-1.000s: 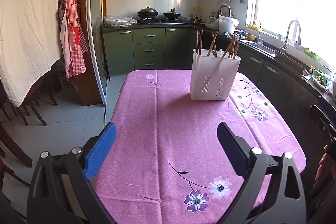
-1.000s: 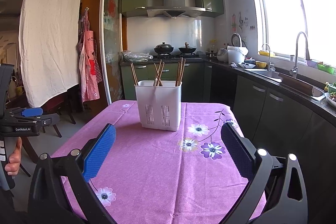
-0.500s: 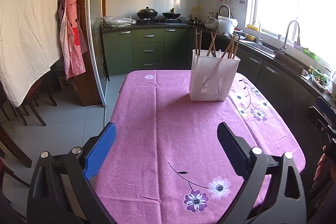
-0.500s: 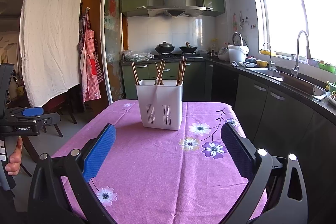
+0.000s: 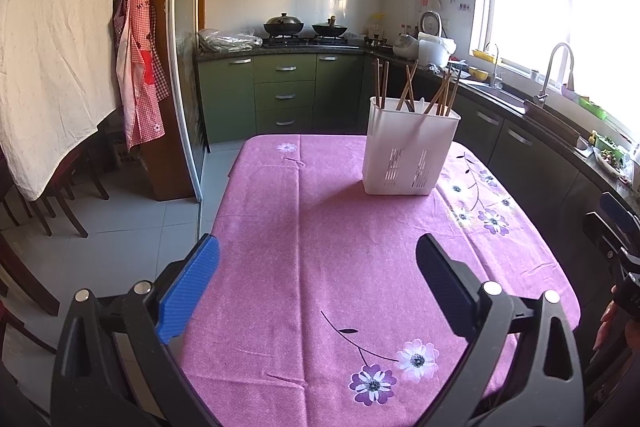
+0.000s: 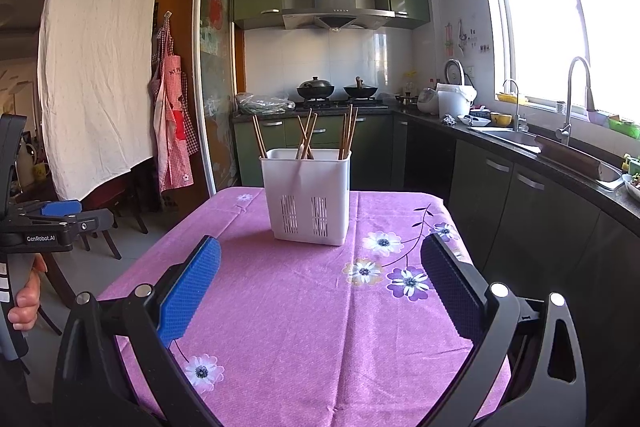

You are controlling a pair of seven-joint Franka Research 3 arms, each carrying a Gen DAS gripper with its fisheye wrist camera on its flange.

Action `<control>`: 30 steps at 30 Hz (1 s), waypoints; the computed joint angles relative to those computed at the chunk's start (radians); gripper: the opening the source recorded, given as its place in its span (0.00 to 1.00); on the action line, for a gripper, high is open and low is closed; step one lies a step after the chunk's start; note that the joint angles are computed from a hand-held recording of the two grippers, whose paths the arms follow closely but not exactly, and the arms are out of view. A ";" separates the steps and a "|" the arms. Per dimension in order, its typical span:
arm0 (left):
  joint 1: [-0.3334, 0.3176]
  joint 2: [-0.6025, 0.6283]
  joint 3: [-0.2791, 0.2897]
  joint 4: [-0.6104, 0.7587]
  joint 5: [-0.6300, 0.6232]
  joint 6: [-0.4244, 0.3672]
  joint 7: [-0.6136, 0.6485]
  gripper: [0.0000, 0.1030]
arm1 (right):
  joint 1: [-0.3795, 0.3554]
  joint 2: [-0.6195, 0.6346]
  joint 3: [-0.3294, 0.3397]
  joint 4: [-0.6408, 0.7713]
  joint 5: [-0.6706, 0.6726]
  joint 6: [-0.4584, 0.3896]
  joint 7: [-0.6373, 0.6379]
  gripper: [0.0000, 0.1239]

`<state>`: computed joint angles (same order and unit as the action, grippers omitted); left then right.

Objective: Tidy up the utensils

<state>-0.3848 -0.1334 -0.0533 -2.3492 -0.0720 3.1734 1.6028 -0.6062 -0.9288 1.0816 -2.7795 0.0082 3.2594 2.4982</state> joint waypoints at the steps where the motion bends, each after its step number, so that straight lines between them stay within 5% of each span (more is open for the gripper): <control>1: 0.011 -0.001 -0.008 -0.001 0.010 0.000 -0.008 0.91 | 0.000 0.001 -0.001 0.000 -0.001 0.000 -0.001 0.79; 5: 0.065 -0.002 -0.053 -0.003 0.078 0.002 -0.058 0.91 | 0.001 0.005 -0.003 -0.001 -0.002 0.002 -0.003 0.79; 10: 0.001 -0.005 0.000 -0.003 0.047 -0.001 -0.002 0.92 | -0.005 0.017 -0.001 0.005 -0.004 0.004 -0.010 0.79; 22: 0.060 0.003 -0.048 0.009 0.103 -0.021 -0.057 0.93 | -0.015 0.022 0.007 0.005 0.004 0.008 -0.015 0.79; 27: 0.185 0.004 -0.143 0.005 0.261 0.002 -0.200 0.93 | -0.015 0.029 0.007 0.007 0.003 0.006 -0.017 0.79; 30: 0.085 0.006 -0.055 0.007 0.189 -0.010 -0.134 0.93 | -0.014 0.030 0.007 0.007 0.003 0.007 -0.018 0.79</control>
<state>-0.2999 -0.1275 -0.1085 -2.3424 0.1169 3.1634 1.4686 -0.6205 -0.8989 1.0883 -2.7721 0.0111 3.2663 2.4805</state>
